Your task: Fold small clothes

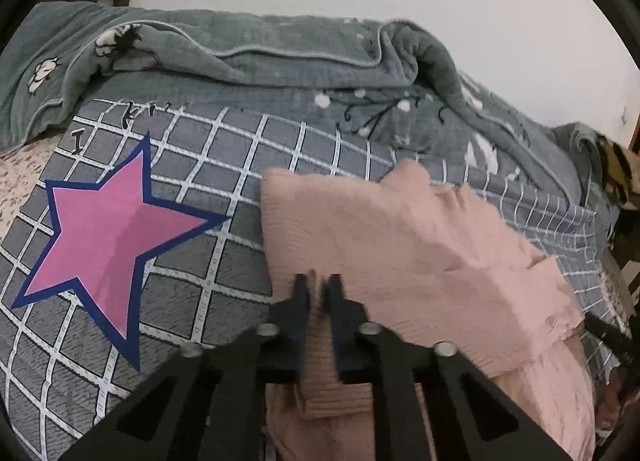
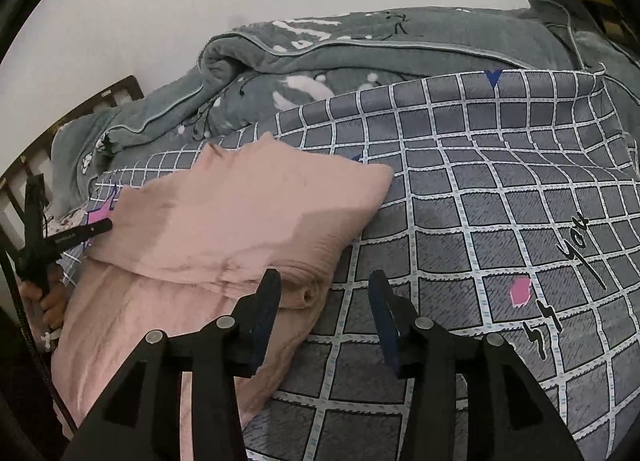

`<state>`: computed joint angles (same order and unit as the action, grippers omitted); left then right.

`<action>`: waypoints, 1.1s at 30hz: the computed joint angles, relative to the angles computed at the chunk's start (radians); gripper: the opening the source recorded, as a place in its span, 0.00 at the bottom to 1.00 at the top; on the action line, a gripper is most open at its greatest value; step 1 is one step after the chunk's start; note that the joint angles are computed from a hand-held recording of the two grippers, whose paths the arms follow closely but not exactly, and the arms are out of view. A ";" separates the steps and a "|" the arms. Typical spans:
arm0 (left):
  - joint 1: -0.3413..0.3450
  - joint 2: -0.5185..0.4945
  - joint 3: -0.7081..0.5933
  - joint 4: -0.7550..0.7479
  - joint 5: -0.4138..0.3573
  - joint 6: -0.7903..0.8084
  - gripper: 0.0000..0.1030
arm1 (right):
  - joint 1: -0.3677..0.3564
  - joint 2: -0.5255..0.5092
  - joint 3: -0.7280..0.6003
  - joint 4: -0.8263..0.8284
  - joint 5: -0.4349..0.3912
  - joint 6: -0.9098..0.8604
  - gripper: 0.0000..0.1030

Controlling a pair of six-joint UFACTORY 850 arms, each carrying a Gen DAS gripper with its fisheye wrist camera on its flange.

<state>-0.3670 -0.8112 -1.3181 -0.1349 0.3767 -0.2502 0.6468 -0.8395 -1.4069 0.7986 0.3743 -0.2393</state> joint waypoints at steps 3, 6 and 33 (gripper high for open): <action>-0.005 0.013 0.021 -0.016 0.053 0.025 0.06 | 0.000 -0.001 -0.001 -0.004 0.000 0.006 0.44; -0.016 0.017 0.020 -0.083 0.079 0.090 0.06 | -0.001 0.002 0.004 -0.031 0.010 0.035 0.44; -0.020 -0.074 -0.161 -0.594 -0.115 0.557 0.10 | 0.009 -0.100 -0.172 0.514 -0.043 -0.532 0.54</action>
<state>-0.3868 -0.8854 -1.4786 -0.7287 0.2621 0.3070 0.6553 -0.9398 -1.5787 1.3123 0.3309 -0.7714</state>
